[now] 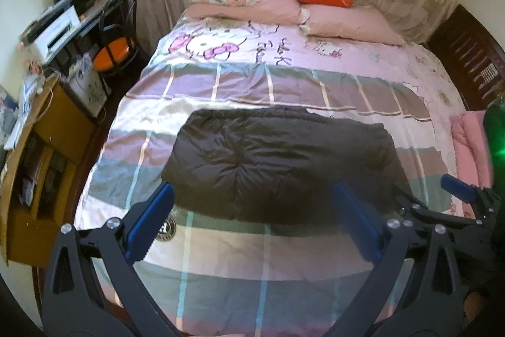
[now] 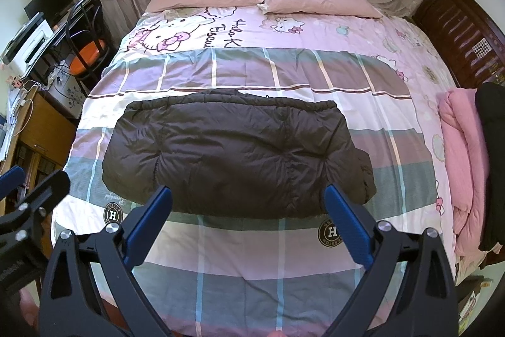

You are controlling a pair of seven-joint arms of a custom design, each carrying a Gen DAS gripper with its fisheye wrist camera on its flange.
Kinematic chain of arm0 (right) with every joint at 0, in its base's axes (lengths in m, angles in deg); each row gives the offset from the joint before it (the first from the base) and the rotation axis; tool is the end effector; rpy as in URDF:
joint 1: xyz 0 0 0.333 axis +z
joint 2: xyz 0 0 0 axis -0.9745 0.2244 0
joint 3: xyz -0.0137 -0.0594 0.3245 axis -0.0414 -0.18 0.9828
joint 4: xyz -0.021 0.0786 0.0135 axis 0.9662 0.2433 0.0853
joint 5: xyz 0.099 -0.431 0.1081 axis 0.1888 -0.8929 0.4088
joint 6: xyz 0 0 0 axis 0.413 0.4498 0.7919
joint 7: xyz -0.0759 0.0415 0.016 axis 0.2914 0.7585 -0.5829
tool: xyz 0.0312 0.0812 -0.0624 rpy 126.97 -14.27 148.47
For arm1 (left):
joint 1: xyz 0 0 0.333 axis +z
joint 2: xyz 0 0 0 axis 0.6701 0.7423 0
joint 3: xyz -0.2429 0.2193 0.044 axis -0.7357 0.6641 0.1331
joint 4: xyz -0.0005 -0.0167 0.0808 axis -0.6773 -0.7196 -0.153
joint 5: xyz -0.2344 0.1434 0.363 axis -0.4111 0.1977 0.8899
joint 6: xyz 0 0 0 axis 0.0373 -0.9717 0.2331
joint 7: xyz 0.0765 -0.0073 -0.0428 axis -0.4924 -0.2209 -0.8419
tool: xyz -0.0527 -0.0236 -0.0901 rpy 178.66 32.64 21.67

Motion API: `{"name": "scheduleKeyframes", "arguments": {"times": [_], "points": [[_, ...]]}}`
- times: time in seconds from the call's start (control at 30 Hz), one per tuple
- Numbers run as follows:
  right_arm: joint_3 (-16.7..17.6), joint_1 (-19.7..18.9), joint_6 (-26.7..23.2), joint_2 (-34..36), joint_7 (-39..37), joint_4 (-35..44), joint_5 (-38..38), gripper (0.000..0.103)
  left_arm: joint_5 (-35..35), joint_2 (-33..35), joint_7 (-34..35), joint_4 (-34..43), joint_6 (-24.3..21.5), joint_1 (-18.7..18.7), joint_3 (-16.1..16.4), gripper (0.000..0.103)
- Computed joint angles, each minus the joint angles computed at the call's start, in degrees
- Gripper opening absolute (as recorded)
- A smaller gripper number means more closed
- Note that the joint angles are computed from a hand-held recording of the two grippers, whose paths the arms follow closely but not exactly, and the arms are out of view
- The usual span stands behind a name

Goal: Fold large clothes

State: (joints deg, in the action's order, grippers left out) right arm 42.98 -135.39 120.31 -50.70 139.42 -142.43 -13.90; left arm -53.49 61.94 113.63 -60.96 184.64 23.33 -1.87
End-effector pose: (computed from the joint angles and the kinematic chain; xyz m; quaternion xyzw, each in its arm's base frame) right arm 0.3804 0.5348 0.6316 -0.4713 0.8503 -0.1853 0.1434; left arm 0.4721 -0.2853 0.6545 -0.4879 0.8240 -0.2447 0.1520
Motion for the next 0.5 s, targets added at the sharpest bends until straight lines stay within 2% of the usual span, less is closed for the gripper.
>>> {"name": "scheduleKeyframes", "arguments": {"times": [0.13,0.5], "points": [[-0.66,2.07,0.37,-0.18,0.28,-2.43,-0.36,0.098,-0.61,-0.34,0.69,-0.34,1.13,-0.41,0.20,0.101],[0.51,2.58,1.24,2.03,0.77,-3.01,-2.12,0.098,-1.85,1.15,-0.59,1.38,-0.13,0.12,0.10,0.101]]}}
